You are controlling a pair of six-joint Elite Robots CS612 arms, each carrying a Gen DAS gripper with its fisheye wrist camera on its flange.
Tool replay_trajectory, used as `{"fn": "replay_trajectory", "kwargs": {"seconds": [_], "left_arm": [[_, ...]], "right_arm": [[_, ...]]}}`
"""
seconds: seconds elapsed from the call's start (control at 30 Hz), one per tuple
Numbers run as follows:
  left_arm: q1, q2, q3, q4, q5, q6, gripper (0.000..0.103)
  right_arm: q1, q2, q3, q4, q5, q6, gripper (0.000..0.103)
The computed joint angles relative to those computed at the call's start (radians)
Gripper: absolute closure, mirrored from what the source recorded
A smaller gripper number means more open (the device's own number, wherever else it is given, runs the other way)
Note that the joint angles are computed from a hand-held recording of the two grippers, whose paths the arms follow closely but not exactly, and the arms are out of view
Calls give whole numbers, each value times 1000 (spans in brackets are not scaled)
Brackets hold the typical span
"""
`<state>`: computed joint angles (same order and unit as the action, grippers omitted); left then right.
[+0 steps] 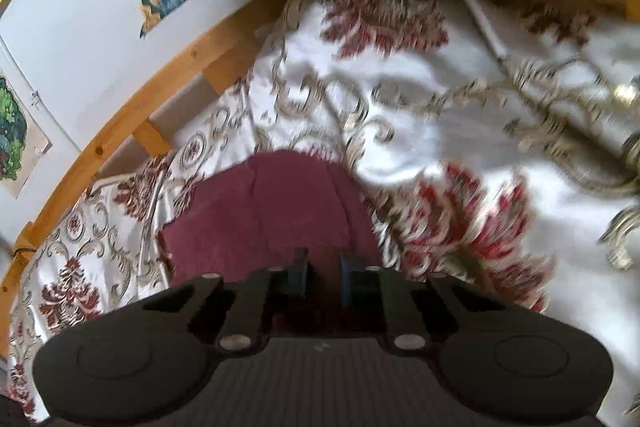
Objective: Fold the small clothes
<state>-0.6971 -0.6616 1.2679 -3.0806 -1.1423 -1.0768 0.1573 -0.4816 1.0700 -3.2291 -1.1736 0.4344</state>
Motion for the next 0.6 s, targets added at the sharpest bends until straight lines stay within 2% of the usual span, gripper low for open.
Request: {"fn": "replay_trajectory", "kwargs": {"seconds": [0.1, 0.27, 0.33, 0.4, 0.43, 0.5, 0.6], "left_arm": [[1, 7, -14, 12, -23, 29, 1], [-6, 9, -19, 31, 3, 65, 1], [-6, 8, -17, 30, 3, 58, 1], [-5, 8, -15, 28, -1, 51, 1], [-5, 8, -17, 30, -1, 48, 1], [-5, 9, -19, 33, 0, 48, 1], [-4, 8, -17, 30, -2, 47, 1]], "right_arm": [[1, -3, -2, 35, -28, -18, 88], [7, -3, -11, 88, -47, -53, 87], [5, -2, -9, 92, -31, -36, 81], [3, -3, -6, 92, -29, -13, 64], [1, -3, -5, 88, -25, -2, 62], [-3, -2, -5, 79, -11, 25, 48], [-4, 3, -12, 81, -2, 48, 34]]}}
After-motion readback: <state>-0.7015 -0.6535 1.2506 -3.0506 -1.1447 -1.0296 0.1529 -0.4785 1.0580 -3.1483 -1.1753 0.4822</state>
